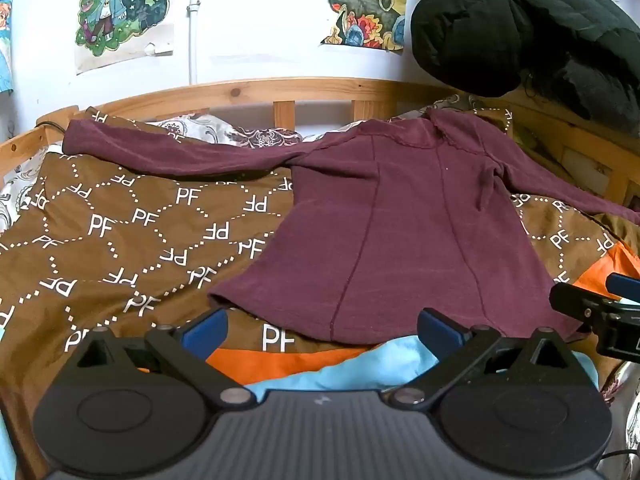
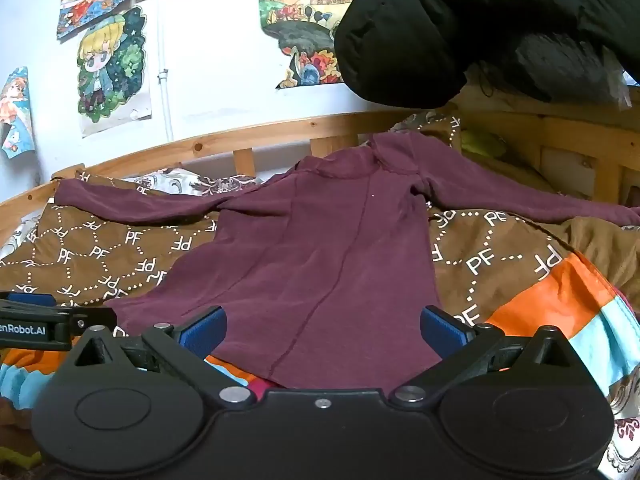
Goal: Fold small clothes
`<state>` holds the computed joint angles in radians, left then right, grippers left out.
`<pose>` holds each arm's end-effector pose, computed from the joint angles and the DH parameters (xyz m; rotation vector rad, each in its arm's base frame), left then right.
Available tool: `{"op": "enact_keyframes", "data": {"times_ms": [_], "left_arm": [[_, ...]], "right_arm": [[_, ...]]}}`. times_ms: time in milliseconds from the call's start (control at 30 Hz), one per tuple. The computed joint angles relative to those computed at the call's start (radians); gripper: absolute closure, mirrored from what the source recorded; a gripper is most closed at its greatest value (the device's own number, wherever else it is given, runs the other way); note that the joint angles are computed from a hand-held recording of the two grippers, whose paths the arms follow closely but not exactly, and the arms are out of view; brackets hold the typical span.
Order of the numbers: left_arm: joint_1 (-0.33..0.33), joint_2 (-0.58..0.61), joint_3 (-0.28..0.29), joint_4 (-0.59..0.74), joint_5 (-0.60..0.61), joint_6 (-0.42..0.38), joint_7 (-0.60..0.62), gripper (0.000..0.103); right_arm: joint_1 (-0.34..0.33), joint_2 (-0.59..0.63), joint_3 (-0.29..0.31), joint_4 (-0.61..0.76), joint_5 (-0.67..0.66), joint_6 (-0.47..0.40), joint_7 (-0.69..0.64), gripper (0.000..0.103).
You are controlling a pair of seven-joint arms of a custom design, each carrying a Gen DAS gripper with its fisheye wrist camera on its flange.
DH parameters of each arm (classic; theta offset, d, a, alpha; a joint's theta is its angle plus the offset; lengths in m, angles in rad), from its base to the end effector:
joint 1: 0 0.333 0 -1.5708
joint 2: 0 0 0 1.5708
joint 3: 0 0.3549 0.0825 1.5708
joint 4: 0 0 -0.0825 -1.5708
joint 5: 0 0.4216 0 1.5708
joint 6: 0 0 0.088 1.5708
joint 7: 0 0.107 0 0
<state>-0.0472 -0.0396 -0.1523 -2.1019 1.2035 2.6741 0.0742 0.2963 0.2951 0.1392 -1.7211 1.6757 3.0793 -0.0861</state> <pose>0.5856 -0.1483 0.5100 -1.8430 1.2992 -0.6922 0.6684 0.2106 0.4838 -1.7280 1.1155 -0.6091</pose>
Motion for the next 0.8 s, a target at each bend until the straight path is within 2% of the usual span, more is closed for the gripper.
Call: {"op": "enact_keyframes", "data": {"times_ms": [133,267,400,800], "left_arm": [[-0.001,0.0,0.0,0.001,-0.003,0.0,0.002,0.001],[0.0,-0.001,0.001,-0.001,-0.007,0.004,0.006,0.001],[0.002,-0.002,0.002,-0.004,-0.022,0.013,0.015,0.001],[0.008,-0.001,0.004,-0.005,-0.027,0.016,0.022,0.001]], "right_arm": [[-0.002,-0.012,0.006,-0.015,-0.05,0.0,0.053,0.0],[-0.014,-0.002,0.012,-0.009,-0.048,-0.006,0.046,0.0],[-0.015,-0.006,0.02,-0.02,-0.124,0.008,0.134,0.0],[-0.046,0.007,0.055,-0.014,-0.151,0.028,0.16,0.0]]}}
